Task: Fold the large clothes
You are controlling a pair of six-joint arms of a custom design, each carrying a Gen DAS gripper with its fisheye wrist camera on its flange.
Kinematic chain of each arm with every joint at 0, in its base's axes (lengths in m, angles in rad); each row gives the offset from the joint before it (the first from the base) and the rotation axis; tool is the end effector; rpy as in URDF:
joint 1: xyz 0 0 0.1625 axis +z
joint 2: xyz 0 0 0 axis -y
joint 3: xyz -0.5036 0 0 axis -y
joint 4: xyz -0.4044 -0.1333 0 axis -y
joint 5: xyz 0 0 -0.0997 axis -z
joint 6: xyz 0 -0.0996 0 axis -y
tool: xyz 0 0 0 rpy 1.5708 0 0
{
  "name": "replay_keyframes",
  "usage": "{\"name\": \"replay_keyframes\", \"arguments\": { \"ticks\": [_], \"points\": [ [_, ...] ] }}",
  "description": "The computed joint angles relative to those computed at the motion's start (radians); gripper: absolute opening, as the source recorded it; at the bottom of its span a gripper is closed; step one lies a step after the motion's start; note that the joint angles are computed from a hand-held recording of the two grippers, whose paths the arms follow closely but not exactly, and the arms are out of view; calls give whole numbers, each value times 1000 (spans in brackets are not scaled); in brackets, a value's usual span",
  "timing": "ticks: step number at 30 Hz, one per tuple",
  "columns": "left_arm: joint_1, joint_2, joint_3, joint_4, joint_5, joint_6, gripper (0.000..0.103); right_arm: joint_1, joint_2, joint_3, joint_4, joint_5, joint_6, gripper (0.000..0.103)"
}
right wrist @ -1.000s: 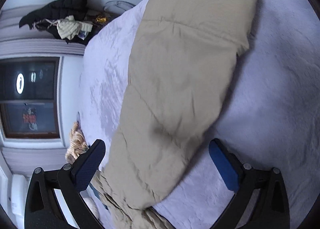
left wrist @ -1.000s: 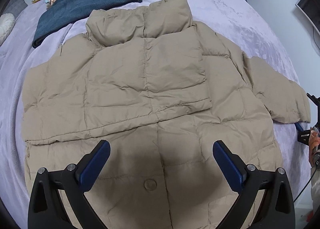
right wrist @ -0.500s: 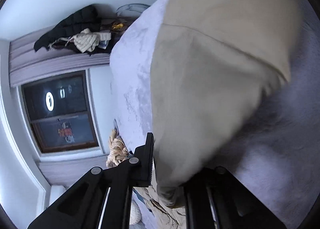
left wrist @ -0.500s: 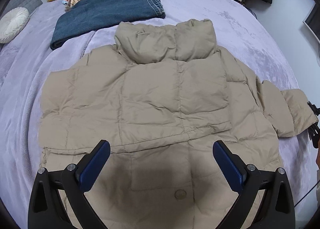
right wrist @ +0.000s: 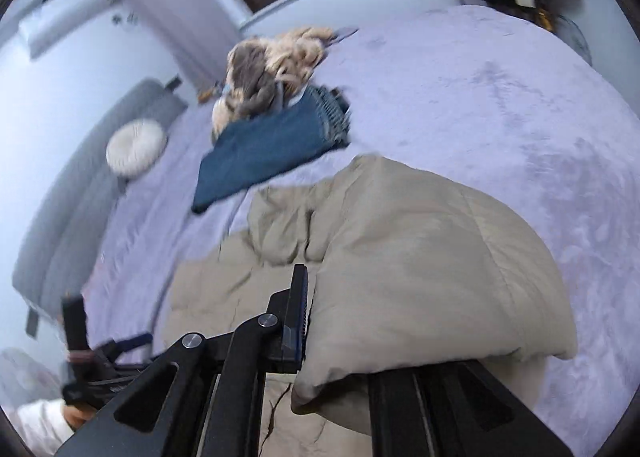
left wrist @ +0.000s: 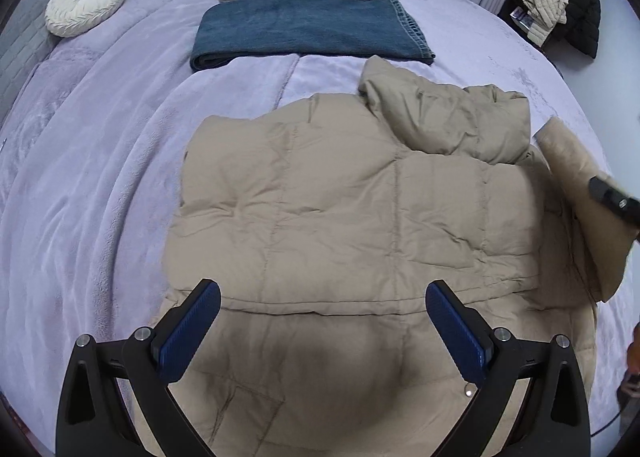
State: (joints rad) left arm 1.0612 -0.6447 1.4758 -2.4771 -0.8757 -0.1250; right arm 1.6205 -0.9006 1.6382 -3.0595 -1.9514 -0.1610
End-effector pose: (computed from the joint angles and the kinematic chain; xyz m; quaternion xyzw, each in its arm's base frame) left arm -0.2086 -0.7773 0.0976 0.1670 0.9247 -0.1398 0.3123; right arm 0.1333 -0.7424 0.2857 0.0271 -0.9157 0.3498 0.1957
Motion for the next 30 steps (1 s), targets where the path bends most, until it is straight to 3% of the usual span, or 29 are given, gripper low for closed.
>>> {"name": "replay_keyframes", "arguments": {
  "ticks": [3, 5, 8, 9, 10, 11, 12, 15, 19, 20, 21, 22, 24, 27, 30],
  "points": [
    [16, -7, 9, 2, 7, 0, 103, 10, 85, -27, 59, -66, 10, 10],
    [24, -7, 13, -4, 6, 16, 103, -6, 118, -25, 83, -70, 68, 10],
    [31, -3, 11, -6, -11, 24, 103, -28, 134, -4, 92, -84, 151, 19],
    [34, 0, 7, -5, -25, 22, 103, -29, 130, 13, 90, -92, 164, 37],
    [36, 3, 4, -7, -36, 20, 103, -32, 126, 6, 111, -84, 179, 49],
    [37, 6, 1, -11, -48, 20, 103, -35, 117, 7, 123, -65, 189, 72],
    [38, 8, -3, -15, -57, 19, 103, -34, 104, 18, 125, -55, 203, 79],
    [43, 16, -21, -30, -92, 22, 103, -31, 49, 91, 58, -37, 238, 79],
    [55, 22, -46, -43, -119, 25, 103, -65, -17, 167, -71, -13, 412, 79],
    [58, 22, -54, -43, -124, 23, 103, -79, -25, 176, -99, 1, 453, 74],
    [62, 18, -55, -46, -130, 21, 103, -92, -30, 178, -123, 22, 486, 36],
    [67, 14, -59, -48, -142, 18, 103, -100, -33, 173, -133, 48, 496, 13],
    [80, 3, -64, -51, -184, 12, 103, -89, -13, 130, -123, 60, 458, 7],
    [108, -13, -81, -34, -278, -15, 103, -30, 46, 37, -49, 49, 279, 7],
    [133, -21, -95, -16, -374, -45, 103, 15, 113, -52, 103, 68, 173, 14]
  ]
}}
